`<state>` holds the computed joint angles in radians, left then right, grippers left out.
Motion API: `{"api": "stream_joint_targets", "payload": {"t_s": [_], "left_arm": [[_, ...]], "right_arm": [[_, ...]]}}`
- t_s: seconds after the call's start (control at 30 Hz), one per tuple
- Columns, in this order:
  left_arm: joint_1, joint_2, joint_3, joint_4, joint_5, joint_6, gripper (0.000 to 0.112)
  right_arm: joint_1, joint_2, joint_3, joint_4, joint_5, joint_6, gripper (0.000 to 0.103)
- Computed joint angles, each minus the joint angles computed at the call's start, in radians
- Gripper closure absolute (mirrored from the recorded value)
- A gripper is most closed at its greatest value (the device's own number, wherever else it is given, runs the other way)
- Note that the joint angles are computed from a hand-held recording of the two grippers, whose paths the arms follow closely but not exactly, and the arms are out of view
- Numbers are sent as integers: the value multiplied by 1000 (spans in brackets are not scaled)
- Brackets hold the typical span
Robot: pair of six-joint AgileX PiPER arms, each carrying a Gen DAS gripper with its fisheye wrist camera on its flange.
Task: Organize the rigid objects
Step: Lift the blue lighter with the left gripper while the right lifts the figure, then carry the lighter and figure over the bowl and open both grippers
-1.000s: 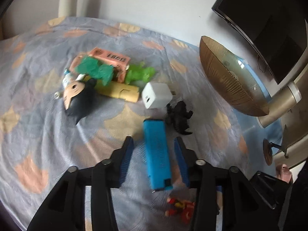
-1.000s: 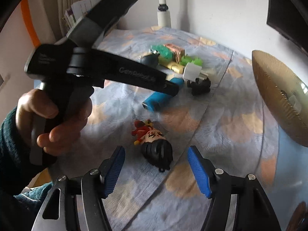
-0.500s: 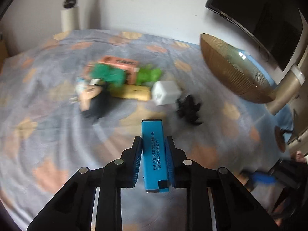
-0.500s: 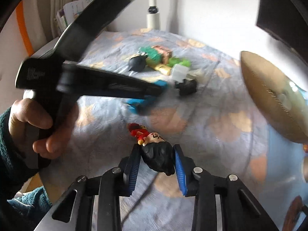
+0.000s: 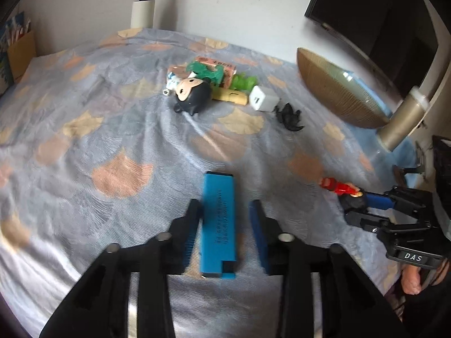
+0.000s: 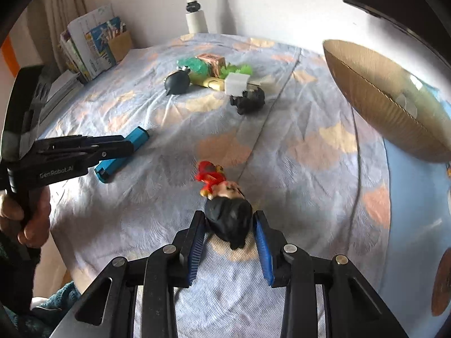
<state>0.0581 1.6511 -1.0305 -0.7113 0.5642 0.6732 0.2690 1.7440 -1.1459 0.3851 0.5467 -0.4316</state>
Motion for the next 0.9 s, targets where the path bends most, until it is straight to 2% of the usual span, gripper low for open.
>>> {"api": "stream_joint_targets", "payload": {"t_s": [0.03, 0.07, 0.1, 0.2, 0.33, 0.37, 0.4, 0.47, 0.57, 0.7, 0.8, 0.9], "left_arm": [[-1, -3, 5, 2, -4, -5, 74], [-7, -5, 2, 25, -8, -28, 74], [-17, -11, 3, 52, -12, -58, 74], [-56, -12, -1, 146, -51, -148, 74], [-123, -23, 11, 346, -117, -331, 75], [-142, -27, 18, 423, -138, -402, 83], [-152, -31, 24, 484, -154, -452, 91], [-162, -48, 51, 498, -183, -458, 91], [-158, -66, 61, 460, -184, -417, 91], [-177, -109, 27, 450, -172, -398, 91], [-206, -118, -81, 437, -135, -388, 91], [-255, -51, -277, 419, -79, -380, 91]], "right_arm": [[-8, -2, 2, 12, 6, -7, 61], [-18, -5, 5, 36, 16, -23, 46], [-24, -9, 9, 44, 19, -24, 38], [-23, 4, -6, 52, 25, -16, 38], [-5, 24, -31, 56, 19, 9, 38], [-2, 26, -32, 58, 14, 15, 41], [4, 25, -30, 50, 6, 29, 54], [36, 16, -14, -53, -42, 124, 71], [84, -14, 34, -226, -128, 257, 71], [53, -63, 50, -112, -147, 149, 71], [11, -115, 16, -214, -138, 231, 71], [-45, -158, -49, -322, -115, 315, 71]]}}
